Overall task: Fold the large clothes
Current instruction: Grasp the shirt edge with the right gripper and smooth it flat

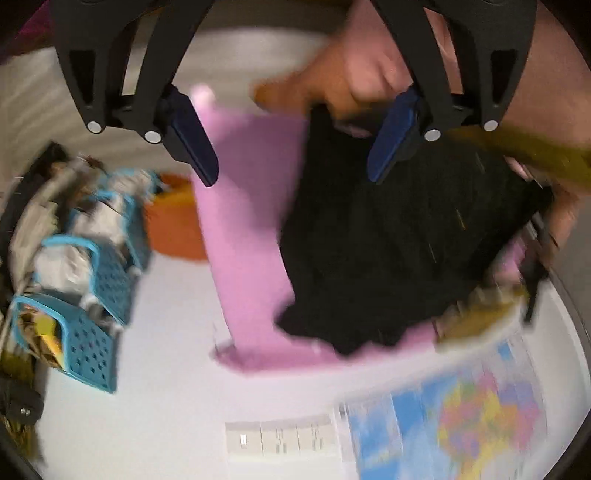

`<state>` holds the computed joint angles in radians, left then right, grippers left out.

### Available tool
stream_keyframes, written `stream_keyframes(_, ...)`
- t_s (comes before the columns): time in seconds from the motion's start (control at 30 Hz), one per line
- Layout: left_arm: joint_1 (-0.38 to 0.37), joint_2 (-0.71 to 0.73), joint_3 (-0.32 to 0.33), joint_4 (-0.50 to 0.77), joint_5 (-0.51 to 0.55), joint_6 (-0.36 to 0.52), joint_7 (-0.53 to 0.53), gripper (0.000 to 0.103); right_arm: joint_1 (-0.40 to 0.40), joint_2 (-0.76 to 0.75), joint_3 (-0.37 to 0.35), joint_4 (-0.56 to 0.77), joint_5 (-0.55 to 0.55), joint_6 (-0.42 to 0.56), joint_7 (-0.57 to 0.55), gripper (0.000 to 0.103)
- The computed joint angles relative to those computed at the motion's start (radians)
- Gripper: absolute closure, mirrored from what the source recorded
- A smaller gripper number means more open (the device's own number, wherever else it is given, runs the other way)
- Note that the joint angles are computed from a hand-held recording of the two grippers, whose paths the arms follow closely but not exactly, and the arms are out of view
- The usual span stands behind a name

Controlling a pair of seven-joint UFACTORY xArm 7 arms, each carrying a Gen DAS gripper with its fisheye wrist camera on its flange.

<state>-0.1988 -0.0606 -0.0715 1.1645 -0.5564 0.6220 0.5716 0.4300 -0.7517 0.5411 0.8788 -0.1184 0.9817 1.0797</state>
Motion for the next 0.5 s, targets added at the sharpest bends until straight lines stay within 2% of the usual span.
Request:
stream_keyframes(0.1, -0.008, 0.045, -0.016, 0.068, 0.046, -0.003, -0.022, 0.011, -0.066, 0.061, -0.031, -0.049, -0.043, -0.210, 0.014, 0.021)
stream_keyframes(0.23, -0.022, 0.135, -0.041, 0.193, 0.155, -0.010, -0.084, 0.011, -0.161, 0.274, -0.079, -0.012, -0.117, -0.416, 0.007, 0.023)
stream_keyframes(0.27, -0.025, 0.161, -0.045, 0.229, 0.188, -0.006, -0.102, 0.011, -0.194, 0.363, -0.078, 0.038, -0.161, -0.439, 0.003, 0.024)
stream_keyframes(0.37, -0.027, 0.273, -0.056, 0.388, 0.248, 0.088, -0.155, 0.011, -0.206, 0.549, -0.117, 0.153, -0.231, -0.474, -0.018, 0.024)
stream_keyframes(0.43, -0.048, 0.348, -0.050, 0.486, 0.333, 0.126, -0.237, 0.011, -0.193, 0.689, -0.145, 0.268, -0.262, -0.441, -0.074, 0.026)
stream_keyframes(0.5, -0.068, 0.412, -0.041, 0.566, 0.409, 0.139, -0.287, 0.011, -0.169, 0.819, -0.172, 0.393, -0.237, -0.386, -0.181, 0.026)
